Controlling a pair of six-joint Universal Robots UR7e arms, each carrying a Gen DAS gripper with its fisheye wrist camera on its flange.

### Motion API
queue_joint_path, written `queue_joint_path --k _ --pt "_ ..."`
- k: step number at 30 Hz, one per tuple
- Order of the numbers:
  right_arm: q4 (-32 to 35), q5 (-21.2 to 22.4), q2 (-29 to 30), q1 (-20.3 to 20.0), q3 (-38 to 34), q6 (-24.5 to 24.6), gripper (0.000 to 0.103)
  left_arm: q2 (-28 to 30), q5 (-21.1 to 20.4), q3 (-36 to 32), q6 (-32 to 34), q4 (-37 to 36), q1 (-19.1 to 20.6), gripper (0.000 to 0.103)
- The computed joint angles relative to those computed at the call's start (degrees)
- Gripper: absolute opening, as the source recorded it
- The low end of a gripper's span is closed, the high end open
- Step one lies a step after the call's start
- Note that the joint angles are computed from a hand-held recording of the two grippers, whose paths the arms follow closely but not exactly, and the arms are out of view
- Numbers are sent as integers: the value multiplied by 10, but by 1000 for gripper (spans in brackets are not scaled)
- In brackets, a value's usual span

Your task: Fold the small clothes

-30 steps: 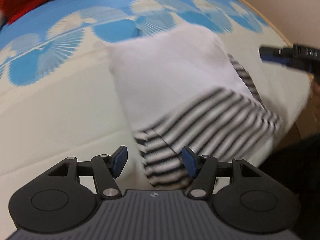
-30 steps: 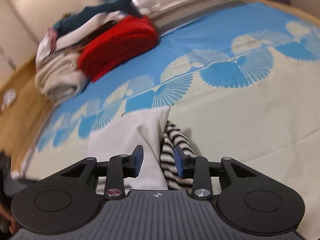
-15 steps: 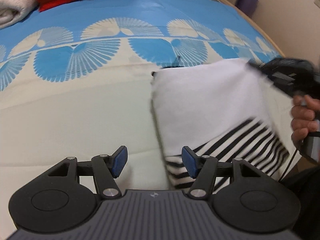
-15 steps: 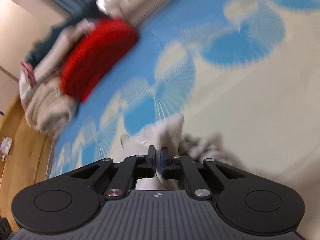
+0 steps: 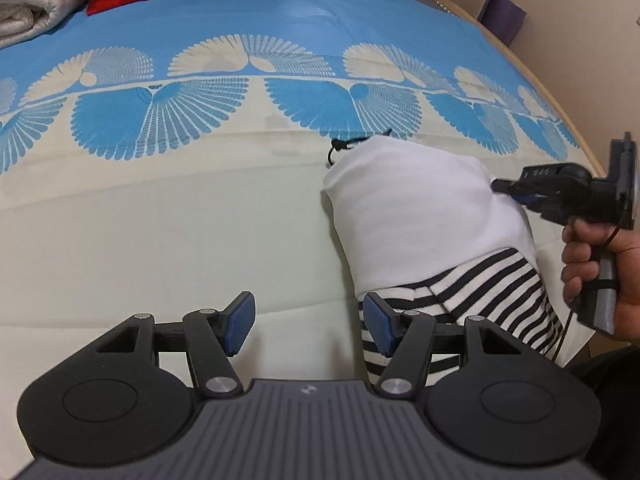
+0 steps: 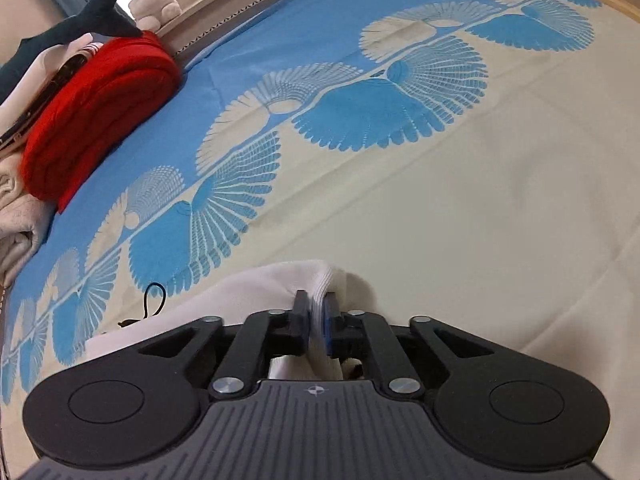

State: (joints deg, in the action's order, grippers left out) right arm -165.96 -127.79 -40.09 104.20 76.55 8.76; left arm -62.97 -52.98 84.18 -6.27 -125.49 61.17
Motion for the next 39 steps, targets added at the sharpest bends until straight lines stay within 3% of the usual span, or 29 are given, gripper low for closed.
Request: queue_joint_path --k 3,6,8,10,12,13,15,17,19,23,25,28,32,36,38,39 --pt "-46 -7 -9 4 14 -13 24 3 -1 3 -1 -7 -3 65" --pt "-140 -8 -21 21 43 -119 37 6 -6 3 6 -18 -6 65" --pt "-177 27 -37 26 72 -180 41 11 -10 2 9 -31 -8 66" --pt "-158 85 -66 25 104 -201 41 18 -7 -1 6 -43 -10 66" --pt "-78 144 -93 16 120 -192 42 27 -3 -4 0 -59 -13 67" --pt "-36 152 -99 13 119 -190 43 31 -4 -7 -4 -66 -13 67" --pt "61 101 -91 16 100 -194 43 43 -10 -15 -17 -78 -12 71" --pt "169 2 -69 20 72 -179 47 55 -18 -24 -36 -84 -8 78" --pt "219 -21 -65 13 63 -141 60 69 -32 -38 -55 -80 -1 79" --pt "197 -1 -72 7 68 -120 60 95 -69 -64 -106 -67 21 80" --pt "168 8 -73 8 75 -126 60 105 -90 -72 -136 -67 37 90" --pt "131 19 -69 7 80 -133 61 119 -157 -81 -171 -80 66 91" --pt "168 29 -62 -1 67 -86 68 146 -229 -111 -223 -68 94 91" --pt "194 49 -58 -13 54 -30 70 165 -255 -128 -218 -76 103 91" --pt "187 68 -63 -16 61 -10 58 170 -253 -135 -203 -75 102 85" --pt "182 86 -66 -19 65 -7 43 172 -244 -140 -189 -69 99 76"
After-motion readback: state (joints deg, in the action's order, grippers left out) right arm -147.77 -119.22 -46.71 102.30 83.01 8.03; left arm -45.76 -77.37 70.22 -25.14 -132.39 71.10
